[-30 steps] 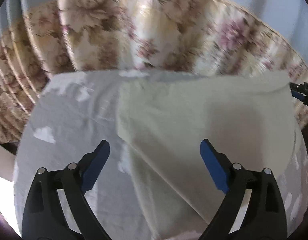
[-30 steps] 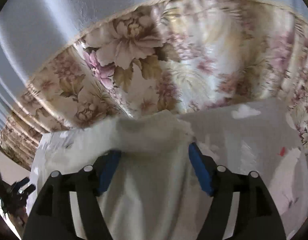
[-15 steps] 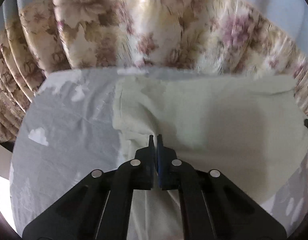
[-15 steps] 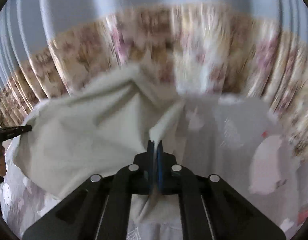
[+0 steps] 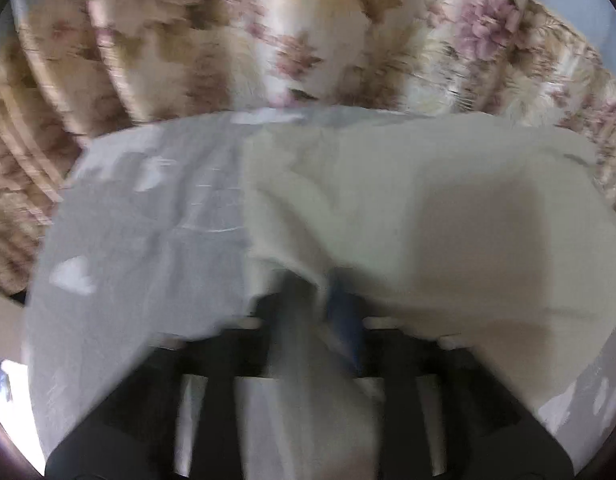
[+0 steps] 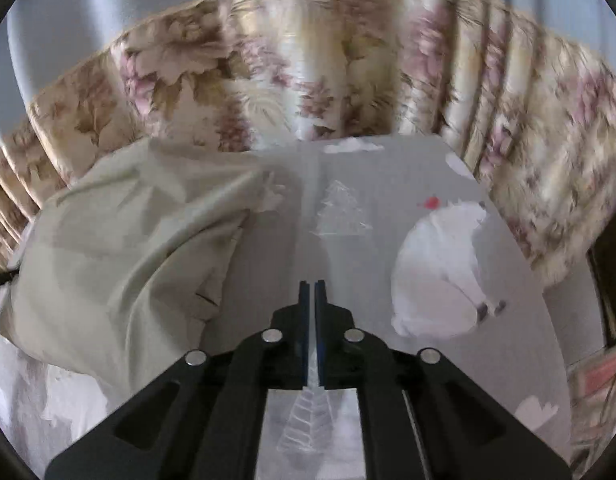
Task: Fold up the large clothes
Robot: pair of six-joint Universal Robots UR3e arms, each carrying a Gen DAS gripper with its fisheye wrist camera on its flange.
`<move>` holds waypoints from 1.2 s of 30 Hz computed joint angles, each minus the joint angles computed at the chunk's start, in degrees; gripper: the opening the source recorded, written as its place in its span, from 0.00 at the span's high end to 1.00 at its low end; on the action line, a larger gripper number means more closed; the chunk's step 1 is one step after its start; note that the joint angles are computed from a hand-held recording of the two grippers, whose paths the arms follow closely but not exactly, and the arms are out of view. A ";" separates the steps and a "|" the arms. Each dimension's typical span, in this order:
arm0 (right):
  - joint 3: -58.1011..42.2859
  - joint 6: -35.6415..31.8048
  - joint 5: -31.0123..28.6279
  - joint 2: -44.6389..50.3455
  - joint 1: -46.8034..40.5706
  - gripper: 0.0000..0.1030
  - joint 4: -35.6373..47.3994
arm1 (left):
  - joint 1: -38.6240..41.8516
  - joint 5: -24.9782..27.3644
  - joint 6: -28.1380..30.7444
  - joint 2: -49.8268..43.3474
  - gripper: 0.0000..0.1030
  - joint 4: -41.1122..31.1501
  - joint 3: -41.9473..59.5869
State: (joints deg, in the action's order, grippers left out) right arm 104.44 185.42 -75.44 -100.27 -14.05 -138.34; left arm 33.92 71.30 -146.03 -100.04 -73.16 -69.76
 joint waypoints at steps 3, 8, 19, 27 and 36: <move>3.85 2.55 10.40 -3.58 -4.78 0.50 -2.62 | 4.50 -4.53 -0.04 7.09 0.03 3.52 -5.77; 2.55 8.50 17.00 4.56 0.13 0.38 -9.62 | 8.66 -8.65 3.45 10.45 0.03 -7.92 -6.22; -2.90 16.33 13.57 19.48 11.27 0.81 -17.54 | 7.01 -14.86 0.97 4.46 0.56 -16.99 -7.15; 4.95 8.93 11.69 1.48 13.32 0.91 -9.39 | 17.80 -19.32 19.23 10.37 0.79 -39.80 -2.38; 17.77 0.88 3.76 -20.62 14.65 0.73 8.84 | 37.67 -10.33 49.58 31.25 0.50 -55.36 -20.62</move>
